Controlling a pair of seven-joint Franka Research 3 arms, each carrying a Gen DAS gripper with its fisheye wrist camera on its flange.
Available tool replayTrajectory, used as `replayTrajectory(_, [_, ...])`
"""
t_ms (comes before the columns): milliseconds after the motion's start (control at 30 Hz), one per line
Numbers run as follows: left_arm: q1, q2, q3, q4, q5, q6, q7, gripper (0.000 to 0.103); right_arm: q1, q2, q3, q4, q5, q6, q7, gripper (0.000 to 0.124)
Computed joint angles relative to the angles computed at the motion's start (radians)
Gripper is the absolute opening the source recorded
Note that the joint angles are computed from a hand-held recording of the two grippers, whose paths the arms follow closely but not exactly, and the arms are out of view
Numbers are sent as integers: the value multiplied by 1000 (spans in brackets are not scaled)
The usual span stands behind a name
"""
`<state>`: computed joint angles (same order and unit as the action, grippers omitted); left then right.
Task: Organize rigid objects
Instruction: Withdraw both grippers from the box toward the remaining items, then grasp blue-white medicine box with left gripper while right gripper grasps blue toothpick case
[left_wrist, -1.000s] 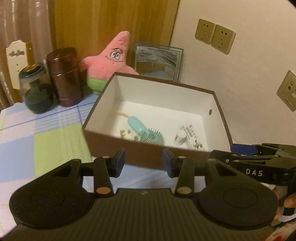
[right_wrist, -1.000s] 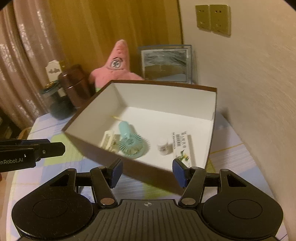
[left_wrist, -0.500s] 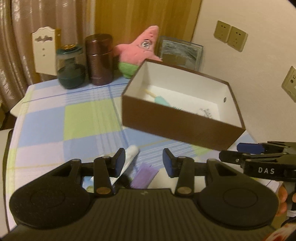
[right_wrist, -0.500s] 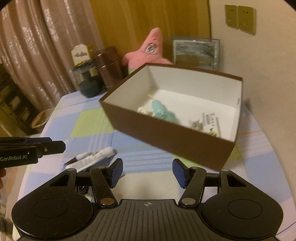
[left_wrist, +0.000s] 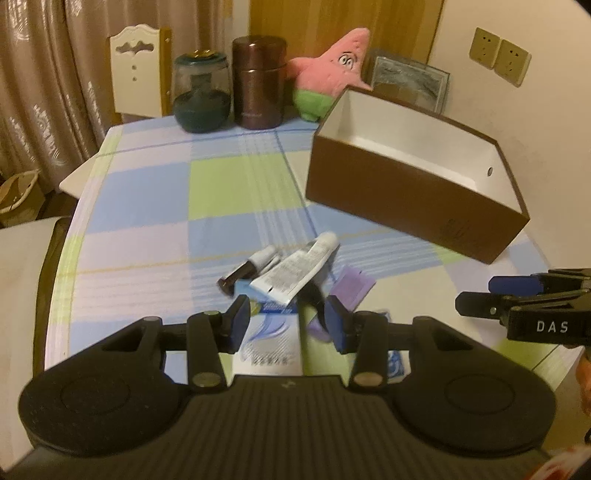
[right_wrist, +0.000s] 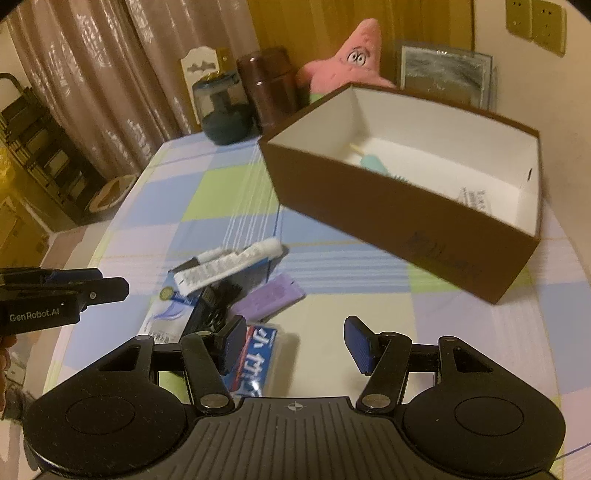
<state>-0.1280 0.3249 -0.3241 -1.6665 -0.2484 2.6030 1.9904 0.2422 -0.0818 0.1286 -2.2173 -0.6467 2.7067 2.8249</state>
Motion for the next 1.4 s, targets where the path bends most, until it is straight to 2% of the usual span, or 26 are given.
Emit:
replayTrajectory(400, [20,-15,16,-59,10,-10,8,42,62,97,-25,57,65,7,-70,59])
replayTrajectory(600, [30,-8,10,-62,-8,-38,42,43,92,125,-46,73,91,7,-87,59])
replayTrajectory(767, [32,0,8,-59,-23,-46,63,49,109,144,-57,87,110,2,-101,59])
replayTrajectory(933, [32,20,3,-45,-28,-52,91,52,125,172,-68,108,135,-4,-124,59])
replayTrajectory(1400, [19,120,1,45,43,-89,104,60,172,273,-120,171,204,-30,-145,60])
